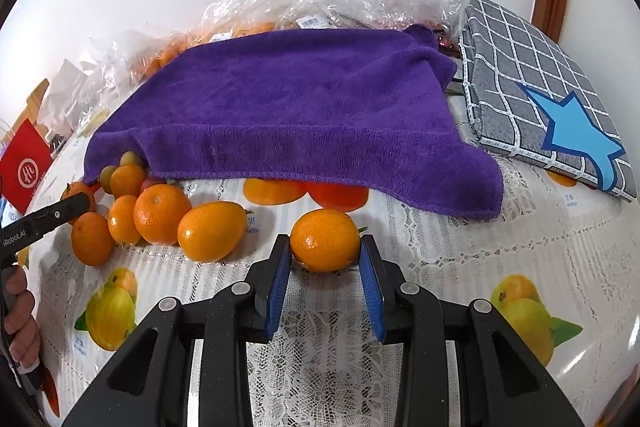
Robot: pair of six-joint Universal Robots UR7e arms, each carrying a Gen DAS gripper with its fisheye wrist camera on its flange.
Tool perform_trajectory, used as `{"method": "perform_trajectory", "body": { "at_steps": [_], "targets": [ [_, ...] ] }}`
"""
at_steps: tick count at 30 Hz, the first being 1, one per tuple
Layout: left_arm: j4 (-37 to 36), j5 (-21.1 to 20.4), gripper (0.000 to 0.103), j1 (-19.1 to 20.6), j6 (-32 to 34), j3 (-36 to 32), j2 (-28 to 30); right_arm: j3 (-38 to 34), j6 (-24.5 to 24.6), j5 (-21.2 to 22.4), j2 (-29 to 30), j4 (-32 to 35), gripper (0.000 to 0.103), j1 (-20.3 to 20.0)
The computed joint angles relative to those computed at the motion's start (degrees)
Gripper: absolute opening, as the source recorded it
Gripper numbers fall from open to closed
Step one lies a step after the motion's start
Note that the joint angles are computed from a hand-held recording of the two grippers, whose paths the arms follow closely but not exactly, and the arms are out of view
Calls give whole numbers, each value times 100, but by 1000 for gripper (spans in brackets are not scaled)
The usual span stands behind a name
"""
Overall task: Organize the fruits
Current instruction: 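Grasp an orange with the right tool while the left tool grasps a large tangerine, then lift both fruits onto the purple towel and open both tools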
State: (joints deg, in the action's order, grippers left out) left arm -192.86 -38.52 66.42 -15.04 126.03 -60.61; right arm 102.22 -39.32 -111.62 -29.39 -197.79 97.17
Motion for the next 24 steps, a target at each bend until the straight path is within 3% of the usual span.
{"method": "perform_trajectory", "body": {
  "at_steps": [6,10,16,24],
  "targets": [
    [59,85,42,-33,-4,-15,20,-45,-159,-226,109,-170,34,80],
    [-195,-9,41,-21,-22,37,13,83,-37,131,-44,-108,34,-22],
    [-797,196,41,-171,334,148,57,295,-32,585,-197,-192,34,-97],
    [-712,156,41,-326,751,-185,-116,281,-91,468,-348,-33,34,87]
  ]
}}
